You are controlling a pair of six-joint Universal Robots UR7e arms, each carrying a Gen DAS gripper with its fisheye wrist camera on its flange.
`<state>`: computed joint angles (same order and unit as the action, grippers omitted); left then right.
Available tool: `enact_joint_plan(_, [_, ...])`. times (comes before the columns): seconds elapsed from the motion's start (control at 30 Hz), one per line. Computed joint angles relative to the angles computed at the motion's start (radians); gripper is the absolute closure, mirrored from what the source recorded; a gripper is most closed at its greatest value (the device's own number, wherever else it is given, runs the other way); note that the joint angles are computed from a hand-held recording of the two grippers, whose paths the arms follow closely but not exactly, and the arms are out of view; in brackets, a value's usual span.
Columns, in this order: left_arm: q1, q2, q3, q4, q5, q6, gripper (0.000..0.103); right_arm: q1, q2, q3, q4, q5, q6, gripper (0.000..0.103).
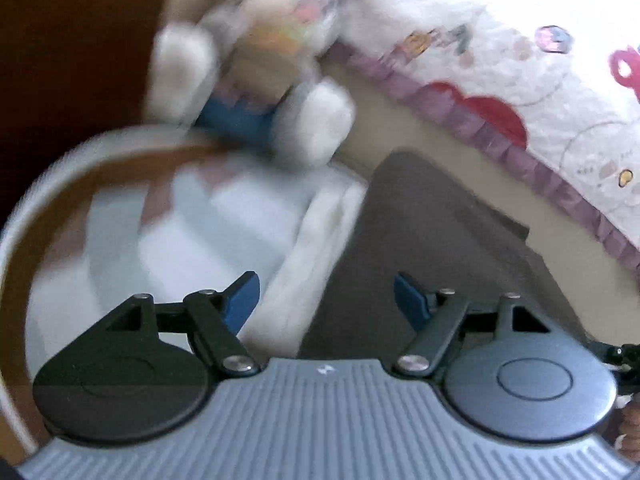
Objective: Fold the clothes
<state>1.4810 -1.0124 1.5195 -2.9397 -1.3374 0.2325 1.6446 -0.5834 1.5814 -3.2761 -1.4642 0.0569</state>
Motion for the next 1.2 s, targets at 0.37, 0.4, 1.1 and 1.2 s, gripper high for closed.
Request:
enact_joint_plan(0.37, [-0.005, 0.085, -0.015, -0.094, -0.023, -0.154, 0.027, 0.038, 0.067, 0.03, -0.17, -0.104, 0.193, 0.019])
enact_joint_plan(0.4, [-0.015, 0.097, -0.031, -0.071, 0.017, -0.144, 0.032, 0.052, 0.071, 0.006, -0.109, -0.143, 0.18, 0.017])
enact_joint_plan(1.1, [-0.287, 0.048, 0.037, 0.109, 0.392, -0.315, 0.057, -0.006, 0.021, 0.077, -0.007, 0.13, 0.327, 0.05])
enact_joint_plan(1.2, [-0.279, 0.066, 0.06, 0.173, 0.394, -0.519, 0.058, -0.03, -0.029, 0.138, -0.112, 0.127, 0.354, 0.049])
